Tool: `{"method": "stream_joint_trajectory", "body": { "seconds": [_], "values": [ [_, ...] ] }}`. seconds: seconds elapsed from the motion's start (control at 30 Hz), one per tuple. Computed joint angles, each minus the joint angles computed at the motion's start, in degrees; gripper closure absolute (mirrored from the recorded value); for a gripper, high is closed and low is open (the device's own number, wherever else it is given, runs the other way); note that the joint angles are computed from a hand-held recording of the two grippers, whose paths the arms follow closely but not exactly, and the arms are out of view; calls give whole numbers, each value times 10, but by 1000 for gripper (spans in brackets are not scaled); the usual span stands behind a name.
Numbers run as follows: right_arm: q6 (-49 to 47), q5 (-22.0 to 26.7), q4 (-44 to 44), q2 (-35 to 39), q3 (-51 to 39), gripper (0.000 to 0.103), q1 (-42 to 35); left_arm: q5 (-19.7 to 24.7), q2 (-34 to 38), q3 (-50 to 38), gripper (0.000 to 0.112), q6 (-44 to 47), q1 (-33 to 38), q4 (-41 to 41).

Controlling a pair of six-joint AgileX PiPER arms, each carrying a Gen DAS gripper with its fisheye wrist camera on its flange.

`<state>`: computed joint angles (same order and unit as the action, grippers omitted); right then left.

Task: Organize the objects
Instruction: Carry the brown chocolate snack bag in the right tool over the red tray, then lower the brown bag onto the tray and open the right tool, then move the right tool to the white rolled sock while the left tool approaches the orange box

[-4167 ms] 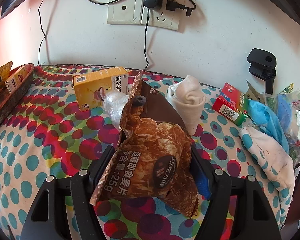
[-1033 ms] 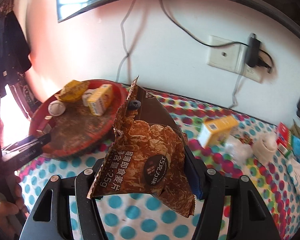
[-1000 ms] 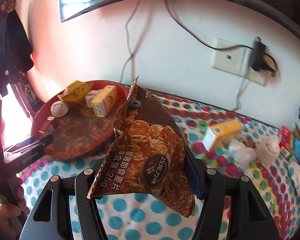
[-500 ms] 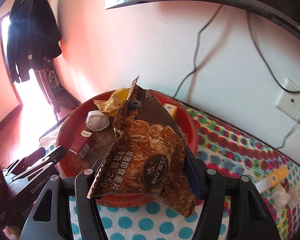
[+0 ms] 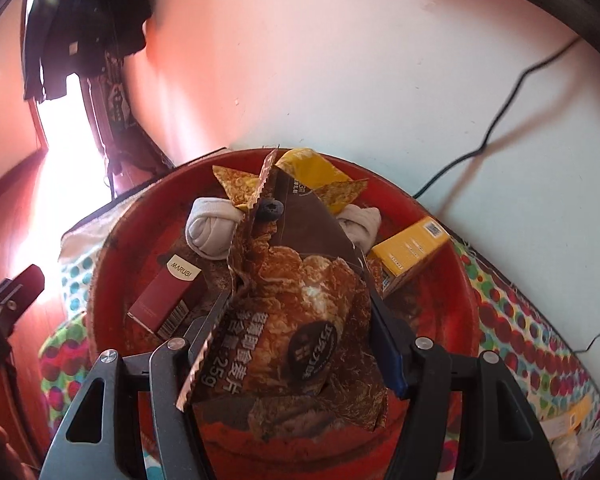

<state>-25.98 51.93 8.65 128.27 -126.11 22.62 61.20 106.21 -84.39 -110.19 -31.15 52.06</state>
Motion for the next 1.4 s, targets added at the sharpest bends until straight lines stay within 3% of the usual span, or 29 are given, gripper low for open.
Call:
{"method": "stream_joint_trajectory", "body": {
  "seconds": [0.1, 0.2, 0.33, 0.53, 0.73, 0.9, 1.07, 1.27, 1.4],
  "values": [
    [0, -13, -27, 9, 3, 41, 15, -1, 2, -2, 54, 4, 2, -3],
    [-16, 18, -4, 26, -13, 41, 12, 0, 4, -3, 54, 1, 0, -1],
    [-43, -9, 34, -7, 49, 33, 1, -1, 9, -9, 54, 5, 0, -2],
    [-123, -46, 140, -99, 176, 33, -50, 7, 27, -40, 54, 28, -10, -1],
    [-236, -79, 265, -187, 300, 29, -156, -11, 45, -75, 54, 75, -26, 5],
    [-300, -125, 325, -210, 361, 21, -287, -46, 82, -135, 53, 157, -42, -17],
    [-240, -122, 277, -162, 328, 21, -411, -67, 134, -222, 53, 268, -74, -43],
    [-215, -111, 206, -119, 311, 21, -458, -109, 196, -317, 53, 420, -96, -160],
    [-207, -94, 212, -101, 297, 21, -472, -95, 238, -385, 53, 502, -102, -219]
  ]
}}
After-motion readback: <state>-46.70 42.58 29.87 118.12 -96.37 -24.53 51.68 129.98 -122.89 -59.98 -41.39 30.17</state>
